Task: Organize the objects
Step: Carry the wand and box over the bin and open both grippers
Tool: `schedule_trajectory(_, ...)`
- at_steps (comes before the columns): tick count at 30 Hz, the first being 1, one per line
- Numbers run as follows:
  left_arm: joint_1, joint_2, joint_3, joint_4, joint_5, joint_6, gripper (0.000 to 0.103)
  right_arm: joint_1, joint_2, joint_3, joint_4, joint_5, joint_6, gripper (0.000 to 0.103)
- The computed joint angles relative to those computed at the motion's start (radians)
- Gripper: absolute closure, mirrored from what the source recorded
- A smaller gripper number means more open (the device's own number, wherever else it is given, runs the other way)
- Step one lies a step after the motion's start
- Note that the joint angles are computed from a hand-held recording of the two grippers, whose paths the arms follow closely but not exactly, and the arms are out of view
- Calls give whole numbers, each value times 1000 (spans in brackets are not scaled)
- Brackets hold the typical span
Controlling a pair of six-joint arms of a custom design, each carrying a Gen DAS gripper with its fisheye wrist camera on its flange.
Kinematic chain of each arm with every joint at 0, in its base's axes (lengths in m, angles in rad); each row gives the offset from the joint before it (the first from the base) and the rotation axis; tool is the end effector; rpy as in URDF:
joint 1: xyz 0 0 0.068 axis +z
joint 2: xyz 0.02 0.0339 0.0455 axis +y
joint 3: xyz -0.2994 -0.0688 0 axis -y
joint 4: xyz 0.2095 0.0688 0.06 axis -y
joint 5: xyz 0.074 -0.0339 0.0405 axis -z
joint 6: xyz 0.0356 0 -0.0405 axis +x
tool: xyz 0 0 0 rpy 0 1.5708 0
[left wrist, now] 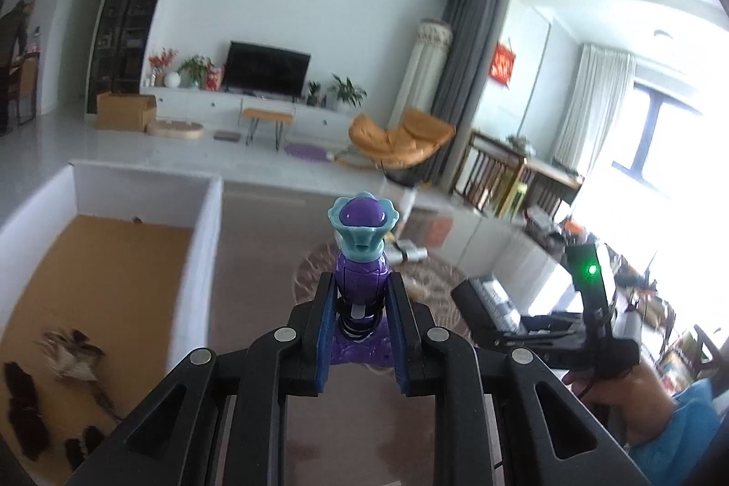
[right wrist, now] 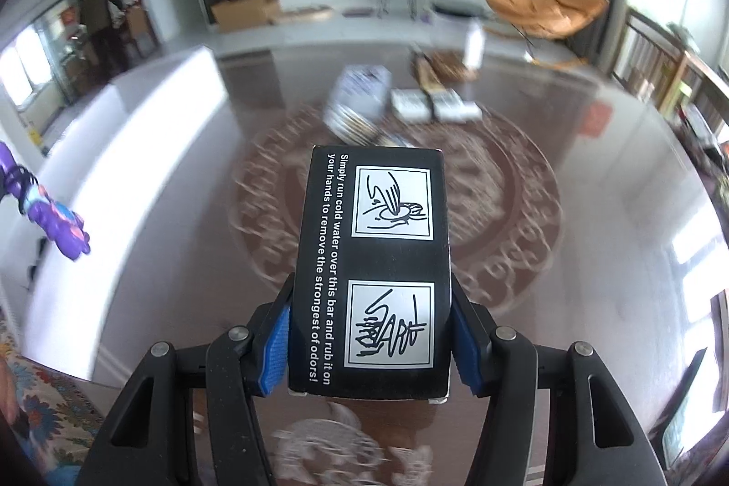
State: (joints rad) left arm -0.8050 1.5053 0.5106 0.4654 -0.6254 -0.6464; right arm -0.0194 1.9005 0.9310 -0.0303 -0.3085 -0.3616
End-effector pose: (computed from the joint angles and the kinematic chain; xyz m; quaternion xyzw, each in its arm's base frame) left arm 0.1908 -0.1684 0.2173 -0.0872 0.8349 -0.1146 0.5312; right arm 0.3434 0.0041 0.1672 -0.2041 0.9269 0.0921 0.3012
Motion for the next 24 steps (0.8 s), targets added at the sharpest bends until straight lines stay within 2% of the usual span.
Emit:
schedule_trajectory(3,-10,-185,-26,-124,-67,2,82,71,-70,2,-32,-32,39,44)
schedule_trajectory(6,-15,-351,-36,-298,-124,-17,82,165,-130,-3,-40,-52,76,44)
schedule_trajectory(11,113,-549,-44,-561,-88,-57,82,350,-187,24,-75,-79,162,44)
schedule_trajectory(14,282,-617,-69,-638,27,-24,82,480,-188,45,-80,-80,218,44)
schedule_trajectory(16,440,-645,-90,-671,163,27,82,565,-172,63,-77,-67,242,44)
schedule_trajectory(19,642,-621,-142,-653,325,114,82,703,-133,84,-65,-15,268,44)
schedule_trajectory(21,769,-568,-172,-622,427,182,82,781,-79,106,-55,21,273,44)
schedule_trajectory(22,844,-500,-184,-592,491,229,82,811,-45,124,-56,28,276,43)
schedule_trajectory(24,958,-309,-179,-546,540,292,81,870,49,189,-83,44,273,43)
